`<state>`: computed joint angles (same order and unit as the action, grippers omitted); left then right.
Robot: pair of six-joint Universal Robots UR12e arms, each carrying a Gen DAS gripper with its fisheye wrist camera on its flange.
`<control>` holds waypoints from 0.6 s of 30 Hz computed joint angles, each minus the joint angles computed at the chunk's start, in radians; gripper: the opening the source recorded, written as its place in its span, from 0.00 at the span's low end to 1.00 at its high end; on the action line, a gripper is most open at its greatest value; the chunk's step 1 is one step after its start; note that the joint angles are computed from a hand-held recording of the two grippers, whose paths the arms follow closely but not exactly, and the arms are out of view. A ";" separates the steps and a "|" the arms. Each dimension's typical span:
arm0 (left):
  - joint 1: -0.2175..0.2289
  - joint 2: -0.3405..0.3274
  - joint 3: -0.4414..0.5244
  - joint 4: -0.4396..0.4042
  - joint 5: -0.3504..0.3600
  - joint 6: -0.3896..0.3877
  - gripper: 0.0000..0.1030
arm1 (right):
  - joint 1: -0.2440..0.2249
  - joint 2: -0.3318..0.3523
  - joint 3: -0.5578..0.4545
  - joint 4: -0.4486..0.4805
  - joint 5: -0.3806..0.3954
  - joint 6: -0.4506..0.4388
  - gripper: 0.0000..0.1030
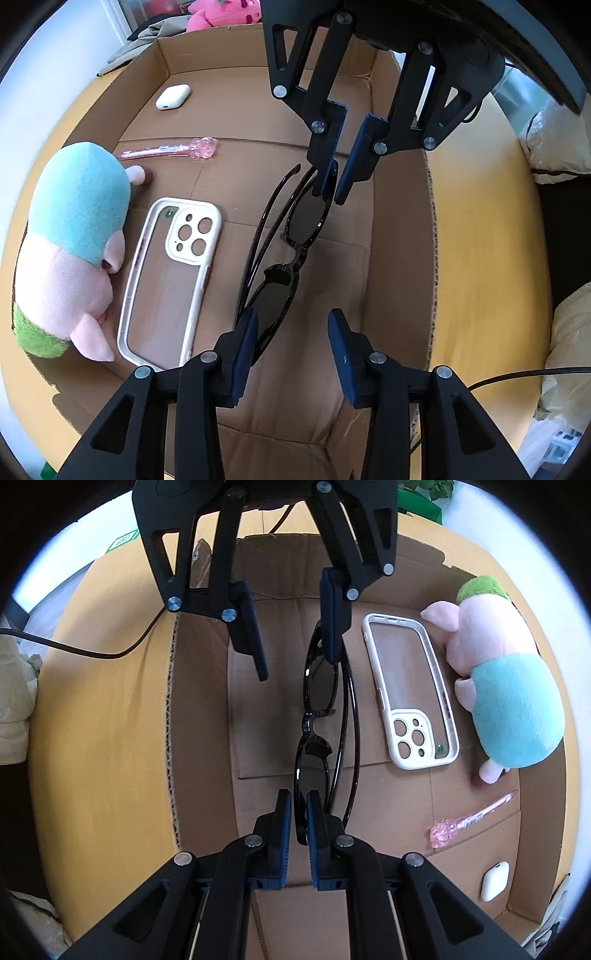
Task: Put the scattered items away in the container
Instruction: 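Open both tools to drop the sunglasses into the box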
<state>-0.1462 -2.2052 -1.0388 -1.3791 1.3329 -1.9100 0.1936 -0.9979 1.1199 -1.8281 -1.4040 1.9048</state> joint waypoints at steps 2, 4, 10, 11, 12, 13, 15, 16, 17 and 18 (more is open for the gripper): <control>0.000 0.001 -0.001 -0.007 -0.005 0.003 0.41 | 0.000 -0.006 0.005 0.001 0.003 -0.005 0.09; 0.003 0.007 -0.003 -0.017 -0.021 0.006 0.41 | -0.001 -0.012 0.012 0.001 0.006 -0.012 0.09; 0.007 0.011 0.000 -0.019 -0.044 0.004 0.41 | -0.010 -0.023 0.008 0.015 0.035 -0.006 0.12; 0.006 0.010 0.002 -0.018 -0.044 0.002 0.41 | -0.012 -0.027 0.012 0.012 0.034 -0.003 0.12; 0.006 0.007 0.006 -0.018 -0.044 0.000 0.41 | -0.015 -0.024 0.006 0.014 0.031 0.000 0.12; 0.005 0.006 0.007 -0.015 -0.043 -0.004 0.41 | -0.016 -0.020 0.000 0.014 0.025 0.007 0.12; 0.004 0.003 0.011 -0.006 -0.044 -0.009 0.41 | -0.010 0.012 -0.026 0.009 0.009 0.026 0.12; 0.003 0.001 0.013 -0.001 -0.045 -0.015 0.41 | -0.010 0.015 -0.029 0.016 0.000 0.031 0.12; 0.003 0.001 0.014 0.001 -0.047 -0.020 0.41 | -0.008 0.016 -0.028 0.020 -0.008 0.035 0.12; 0.003 0.001 0.014 0.006 -0.048 -0.027 0.41 | -0.007 0.014 -0.022 0.018 -0.013 0.040 0.12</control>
